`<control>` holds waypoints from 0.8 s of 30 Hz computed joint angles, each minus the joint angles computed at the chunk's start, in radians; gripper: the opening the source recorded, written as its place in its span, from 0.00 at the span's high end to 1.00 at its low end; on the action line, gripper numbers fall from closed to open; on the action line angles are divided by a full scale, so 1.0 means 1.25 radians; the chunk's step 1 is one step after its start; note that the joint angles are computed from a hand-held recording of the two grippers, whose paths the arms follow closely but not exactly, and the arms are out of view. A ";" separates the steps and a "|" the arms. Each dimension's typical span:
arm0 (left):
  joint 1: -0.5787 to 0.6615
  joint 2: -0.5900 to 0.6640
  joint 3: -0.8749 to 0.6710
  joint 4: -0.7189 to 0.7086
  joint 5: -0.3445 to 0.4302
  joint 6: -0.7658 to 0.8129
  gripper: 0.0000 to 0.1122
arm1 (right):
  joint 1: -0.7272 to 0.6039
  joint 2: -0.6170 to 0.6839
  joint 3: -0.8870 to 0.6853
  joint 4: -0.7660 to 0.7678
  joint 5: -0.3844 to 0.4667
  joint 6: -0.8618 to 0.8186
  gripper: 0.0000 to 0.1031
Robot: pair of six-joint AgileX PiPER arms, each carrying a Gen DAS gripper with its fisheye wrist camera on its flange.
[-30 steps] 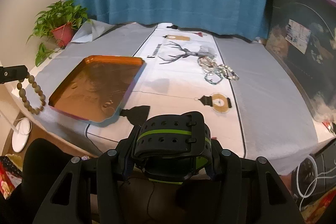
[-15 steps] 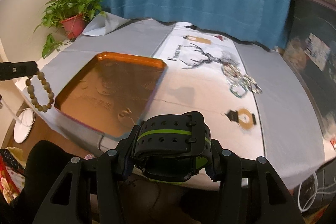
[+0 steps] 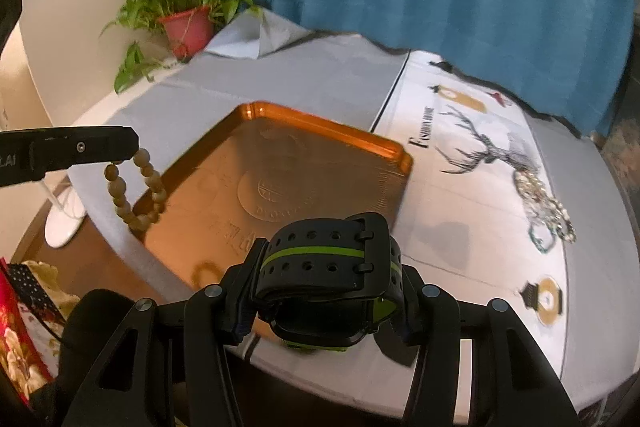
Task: Organize jewelry
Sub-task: 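Carry the watch in the right tool while the left tool carries the bracelet, releasing both onto the orange tray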
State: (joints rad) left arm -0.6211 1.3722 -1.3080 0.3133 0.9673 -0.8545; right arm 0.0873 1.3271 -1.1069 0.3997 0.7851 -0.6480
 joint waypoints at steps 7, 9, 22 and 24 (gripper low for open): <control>0.030 0.077 -0.021 0.023 -0.021 0.027 0.91 | 0.048 0.106 -0.044 -0.035 -0.043 0.042 0.47; 0.034 0.100 -0.032 0.040 -0.018 0.027 0.91 | 0.045 0.137 -0.065 -0.021 -0.038 0.040 0.46; -0.110 0.089 0.007 0.219 0.163 -0.187 0.10 | -0.027 -0.006 0.057 -0.019 -0.023 -0.021 0.16; -0.159 0.065 0.024 0.227 0.188 -0.234 0.10 | -0.068 -0.071 0.099 0.002 0.001 -0.052 0.16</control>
